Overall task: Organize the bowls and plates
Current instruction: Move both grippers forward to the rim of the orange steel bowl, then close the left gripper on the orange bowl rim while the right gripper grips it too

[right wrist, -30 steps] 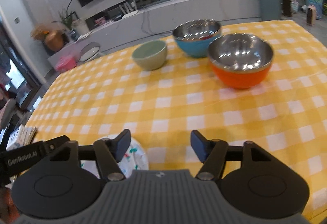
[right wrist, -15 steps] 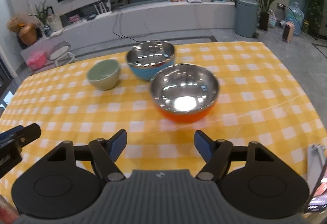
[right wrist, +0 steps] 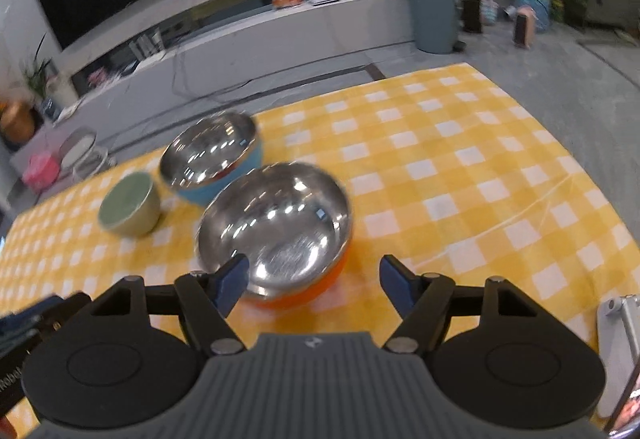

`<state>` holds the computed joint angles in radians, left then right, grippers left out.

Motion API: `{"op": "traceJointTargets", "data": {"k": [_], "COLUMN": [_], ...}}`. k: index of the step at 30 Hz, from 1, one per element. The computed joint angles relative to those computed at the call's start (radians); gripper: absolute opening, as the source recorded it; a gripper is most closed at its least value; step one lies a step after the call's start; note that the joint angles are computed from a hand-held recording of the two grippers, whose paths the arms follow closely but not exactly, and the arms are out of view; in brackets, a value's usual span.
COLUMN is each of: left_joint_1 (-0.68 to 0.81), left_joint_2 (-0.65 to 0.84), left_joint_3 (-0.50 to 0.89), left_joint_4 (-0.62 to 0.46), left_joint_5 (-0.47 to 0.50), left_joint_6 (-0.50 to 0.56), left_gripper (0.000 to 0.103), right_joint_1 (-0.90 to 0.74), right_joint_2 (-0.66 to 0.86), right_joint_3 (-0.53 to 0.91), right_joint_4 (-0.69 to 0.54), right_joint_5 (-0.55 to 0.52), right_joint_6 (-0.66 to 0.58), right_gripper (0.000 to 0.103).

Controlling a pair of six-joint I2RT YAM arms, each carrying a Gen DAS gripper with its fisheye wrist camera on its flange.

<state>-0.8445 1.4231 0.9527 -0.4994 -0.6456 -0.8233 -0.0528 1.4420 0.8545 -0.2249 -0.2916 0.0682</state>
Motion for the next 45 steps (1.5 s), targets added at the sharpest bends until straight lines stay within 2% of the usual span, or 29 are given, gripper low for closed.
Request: {"op": "traceJointTargets", "data": {"k": [1,3,4,6,8,12,17,21,22,24,28,30,35,40,45], "left_joint_1": [0.015,0.047,0.063,0.091,0.113,0.131,0.154,0.164,0.165,0.168,0.157,0.149,0.14,0.11,0.078], "left_joint_2": [0.007,0.03,0.046,0.077,0.114,0.199,0.258,0.29,0.298,0.313,0.337,0.346,0.311,0.254,0.184], "left_joint_3": [-0.003,0.004,0.011,0.023,0.038,0.072,0.097,0.125,0.134,0.151,0.186,0.205,0.195,0.184,0.159], "left_joint_4": [0.034,0.083,0.102,0.141,0.171,0.205,0.223,0.222,0.215,0.207,0.166,0.136,0.107,0.046,-0.027], "left_joint_5": [0.016,0.049,0.065,0.109,0.154,0.189,0.241,0.271,0.273,0.275,0.259,0.24,0.236,0.193,0.174], "left_joint_6": [0.024,0.051,0.055,0.065,0.066,0.08,0.087,0.087,0.087,0.083,0.066,0.064,0.055,0.032,-0.026], "left_gripper": [0.038,0.048,0.05,0.05,0.05,0.051,0.05,0.05,0.049,0.035,0.019,0.011,0.009,0.009,0.009], "right_joint_1": [-0.009,-0.022,-0.027,-0.024,-0.012,-0.004,-0.02,-0.014,-0.014,-0.017,-0.027,-0.024,-0.023,-0.034,-0.038], "right_joint_2": [0.022,0.068,0.089,0.129,0.162,0.222,0.265,0.289,0.294,0.299,0.297,0.287,0.279,0.263,0.186], "right_joint_3": [0.016,0.05,0.062,0.086,0.1,0.125,0.138,0.147,0.15,0.152,0.151,0.145,0.149,0.17,0.13], "right_joint_4": [0.004,0.01,0.014,0.018,0.022,0.027,0.034,0.039,0.036,0.035,0.034,0.034,0.012,-0.077,-0.109], "right_joint_5": [-0.013,-0.044,-0.057,-0.057,-0.03,0.005,-0.034,-0.04,-0.041,-0.049,-0.083,-0.078,-0.06,-0.099,-0.132], "right_joint_6": [0.019,0.051,0.061,0.069,0.058,0.056,0.082,0.078,0.078,0.081,0.084,0.08,0.09,0.079,0.037], "right_gripper": [0.071,0.071,0.069,0.063,0.063,0.058,0.055,0.045,0.044,0.037,0.023,0.022,0.017,0.015,0.014]}}
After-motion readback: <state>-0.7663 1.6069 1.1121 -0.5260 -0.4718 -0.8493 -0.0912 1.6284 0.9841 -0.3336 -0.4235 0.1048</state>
